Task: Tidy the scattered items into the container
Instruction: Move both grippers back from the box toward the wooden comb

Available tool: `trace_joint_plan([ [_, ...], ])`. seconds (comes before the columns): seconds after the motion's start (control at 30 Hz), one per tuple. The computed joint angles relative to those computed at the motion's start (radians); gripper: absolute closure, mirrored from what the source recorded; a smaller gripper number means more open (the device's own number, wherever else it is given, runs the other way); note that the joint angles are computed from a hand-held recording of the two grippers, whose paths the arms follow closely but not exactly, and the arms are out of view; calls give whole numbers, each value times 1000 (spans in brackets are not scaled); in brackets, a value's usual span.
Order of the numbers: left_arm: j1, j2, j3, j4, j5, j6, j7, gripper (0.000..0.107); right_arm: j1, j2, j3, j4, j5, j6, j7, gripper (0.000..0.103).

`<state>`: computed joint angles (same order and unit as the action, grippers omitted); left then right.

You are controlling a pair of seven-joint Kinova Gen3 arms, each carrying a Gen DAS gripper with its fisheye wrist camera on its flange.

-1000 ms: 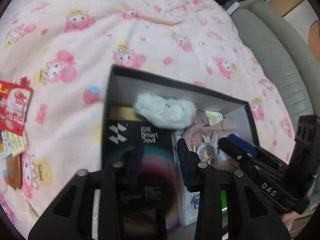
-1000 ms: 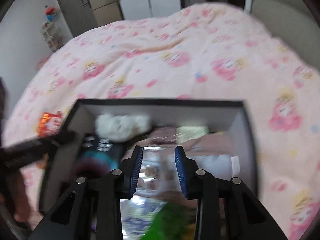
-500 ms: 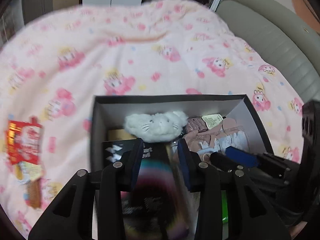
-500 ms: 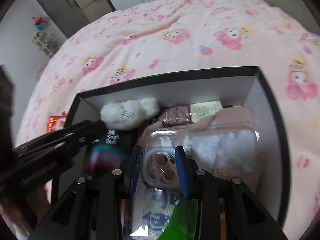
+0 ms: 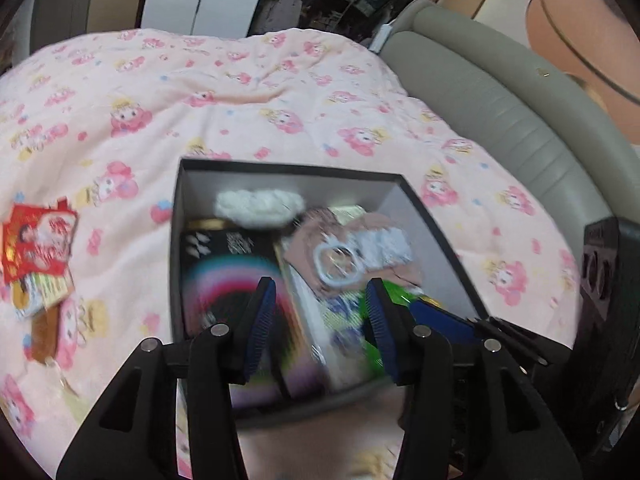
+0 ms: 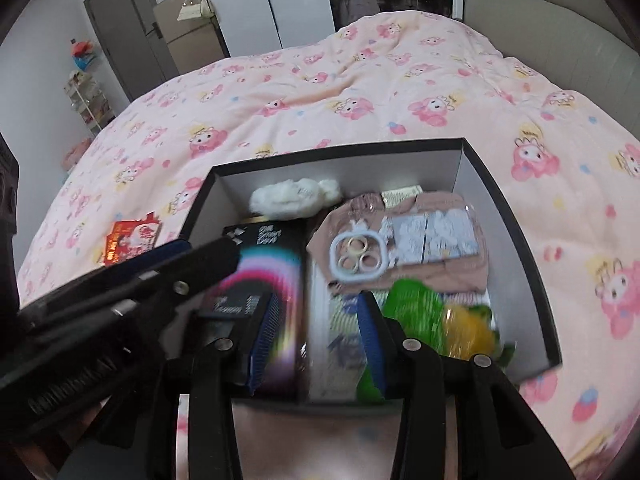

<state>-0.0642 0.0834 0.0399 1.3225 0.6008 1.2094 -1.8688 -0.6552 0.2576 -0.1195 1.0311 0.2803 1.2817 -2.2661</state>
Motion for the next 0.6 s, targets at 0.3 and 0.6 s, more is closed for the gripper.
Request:
trace_joint_plan([
  [0.3,-55,-120,-81,101,114,75,-53,58,-110,-44,-28,2,124,81,-78,66],
  [0.6,-63,-192,-138,77,75,164,-76,53,-183,-63,-62,-32,168,134,-107,66],
])
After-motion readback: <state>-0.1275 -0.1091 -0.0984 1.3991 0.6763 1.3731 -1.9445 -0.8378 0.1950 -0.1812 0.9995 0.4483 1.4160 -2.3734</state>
